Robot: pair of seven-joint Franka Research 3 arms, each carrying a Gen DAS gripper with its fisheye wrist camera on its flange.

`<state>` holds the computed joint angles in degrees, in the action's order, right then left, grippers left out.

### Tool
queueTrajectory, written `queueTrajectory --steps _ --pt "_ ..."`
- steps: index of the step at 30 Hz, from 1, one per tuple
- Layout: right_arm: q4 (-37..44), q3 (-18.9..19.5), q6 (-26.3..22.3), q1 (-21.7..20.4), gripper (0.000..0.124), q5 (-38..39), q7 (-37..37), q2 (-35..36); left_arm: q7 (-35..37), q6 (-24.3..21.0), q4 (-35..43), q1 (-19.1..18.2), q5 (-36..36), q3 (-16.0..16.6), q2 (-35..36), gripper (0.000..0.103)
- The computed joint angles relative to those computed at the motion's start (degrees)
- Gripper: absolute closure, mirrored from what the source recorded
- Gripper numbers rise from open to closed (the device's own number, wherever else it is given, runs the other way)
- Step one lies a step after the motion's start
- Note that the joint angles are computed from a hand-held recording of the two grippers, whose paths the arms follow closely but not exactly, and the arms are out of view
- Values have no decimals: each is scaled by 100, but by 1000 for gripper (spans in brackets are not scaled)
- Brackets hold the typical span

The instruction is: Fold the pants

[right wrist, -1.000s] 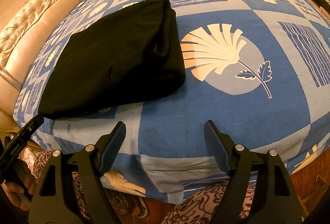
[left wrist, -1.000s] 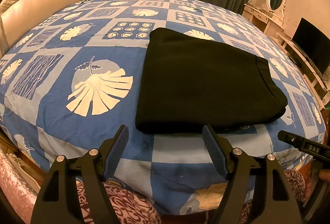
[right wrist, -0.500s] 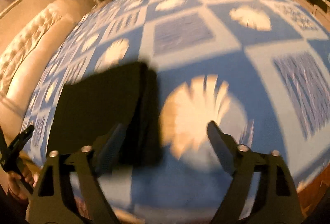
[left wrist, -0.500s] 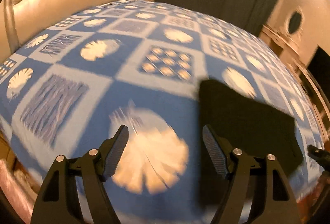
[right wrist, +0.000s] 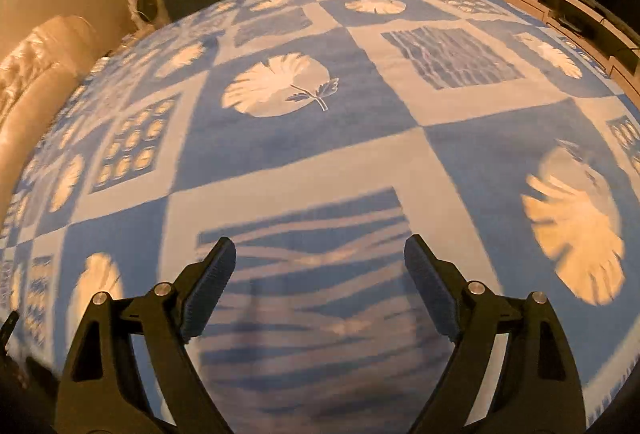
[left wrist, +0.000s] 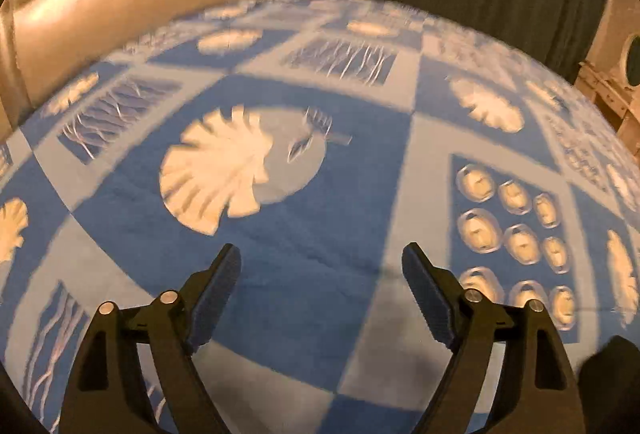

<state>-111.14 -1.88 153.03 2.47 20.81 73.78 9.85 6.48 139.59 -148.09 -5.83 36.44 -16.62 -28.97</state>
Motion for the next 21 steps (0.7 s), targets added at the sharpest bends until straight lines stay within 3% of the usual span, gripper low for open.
queueTrajectory --steps 1,3,6,8,11,21 --pt "80 -3 72 59 34 -127 76 169 93 80 -56 -56 -159 121 67 15" --pt "30 -68 455 208 26 -520 235 342 135 -8 -23 -52 -143 58 79 12" --pt "58 -261 551 449 23 -1245 650 440 265 -527 241 -102 -155 -58 287 10" --pt "33 -177 559 363 23 -1170 588 422 270 -541 232 -152 -164 -3 273 9" --pt "40 -191 544 387 23 -1293 684 428 222 -214 57 -161 -216 123 147 8" --pt "45 -167 528 379 23 -1443 802 426 236 -320 258 -103 -131 84 378 7"
